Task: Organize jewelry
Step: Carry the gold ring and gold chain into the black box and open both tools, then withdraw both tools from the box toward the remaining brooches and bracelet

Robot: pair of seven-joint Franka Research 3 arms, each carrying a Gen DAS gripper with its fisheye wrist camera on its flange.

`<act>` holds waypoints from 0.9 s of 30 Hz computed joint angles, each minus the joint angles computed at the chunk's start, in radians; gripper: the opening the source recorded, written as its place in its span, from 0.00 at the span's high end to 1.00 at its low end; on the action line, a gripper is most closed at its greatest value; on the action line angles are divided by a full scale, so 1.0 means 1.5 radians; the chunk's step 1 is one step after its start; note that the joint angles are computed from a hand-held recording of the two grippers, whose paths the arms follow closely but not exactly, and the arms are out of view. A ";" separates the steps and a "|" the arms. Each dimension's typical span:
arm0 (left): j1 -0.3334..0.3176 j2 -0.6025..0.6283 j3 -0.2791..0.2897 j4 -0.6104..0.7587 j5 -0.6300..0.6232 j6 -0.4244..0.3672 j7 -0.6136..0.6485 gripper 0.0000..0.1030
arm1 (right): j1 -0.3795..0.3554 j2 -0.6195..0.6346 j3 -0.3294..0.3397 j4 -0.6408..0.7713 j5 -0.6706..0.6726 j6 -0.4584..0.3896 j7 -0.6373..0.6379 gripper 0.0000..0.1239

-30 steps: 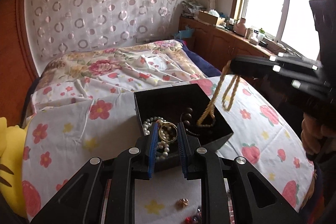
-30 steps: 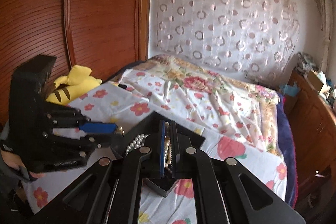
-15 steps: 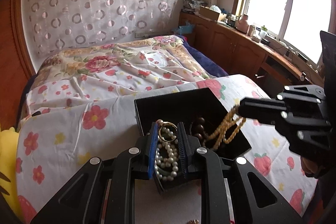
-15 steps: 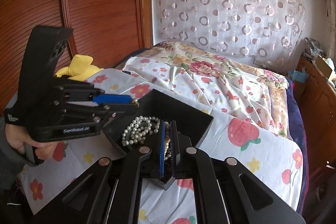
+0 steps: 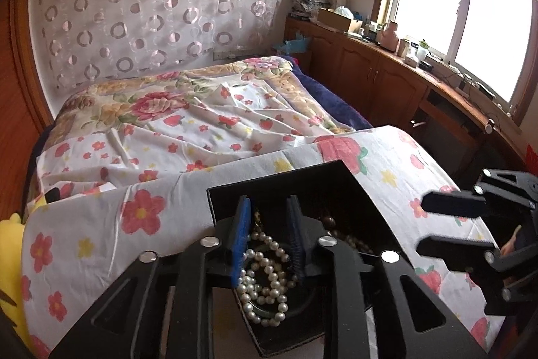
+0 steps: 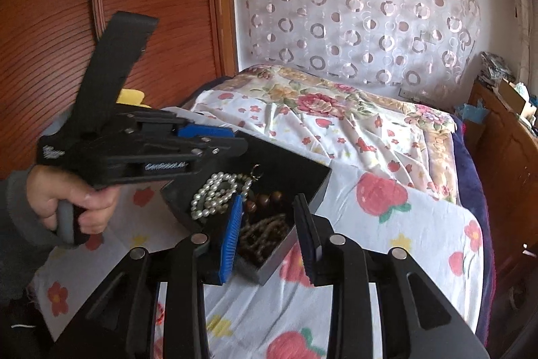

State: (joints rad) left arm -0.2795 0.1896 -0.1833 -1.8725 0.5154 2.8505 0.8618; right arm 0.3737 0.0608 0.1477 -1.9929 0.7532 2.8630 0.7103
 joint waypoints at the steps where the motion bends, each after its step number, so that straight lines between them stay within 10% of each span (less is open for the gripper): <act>1: -0.003 -0.001 0.003 -0.001 0.008 0.002 -0.007 0.71 | -0.001 -0.008 0.000 -0.008 0.005 -0.003 -0.004 0.72; 10: 0.002 -0.099 0.001 -0.129 0.083 0.058 -0.096 0.47 | 0.019 -0.077 -0.011 -0.127 -0.005 -0.035 0.021 0.72; 27: 0.039 -0.251 -0.066 -0.342 0.051 0.090 -0.152 0.43 | 0.042 -0.127 -0.017 -0.228 -0.077 -0.038 0.088 0.87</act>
State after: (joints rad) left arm -0.2205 -0.1870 -0.2816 -2.3852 0.5922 2.9856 0.6332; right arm 0.4374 -0.1301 0.1224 -2.3355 0.6371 2.8053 0.8422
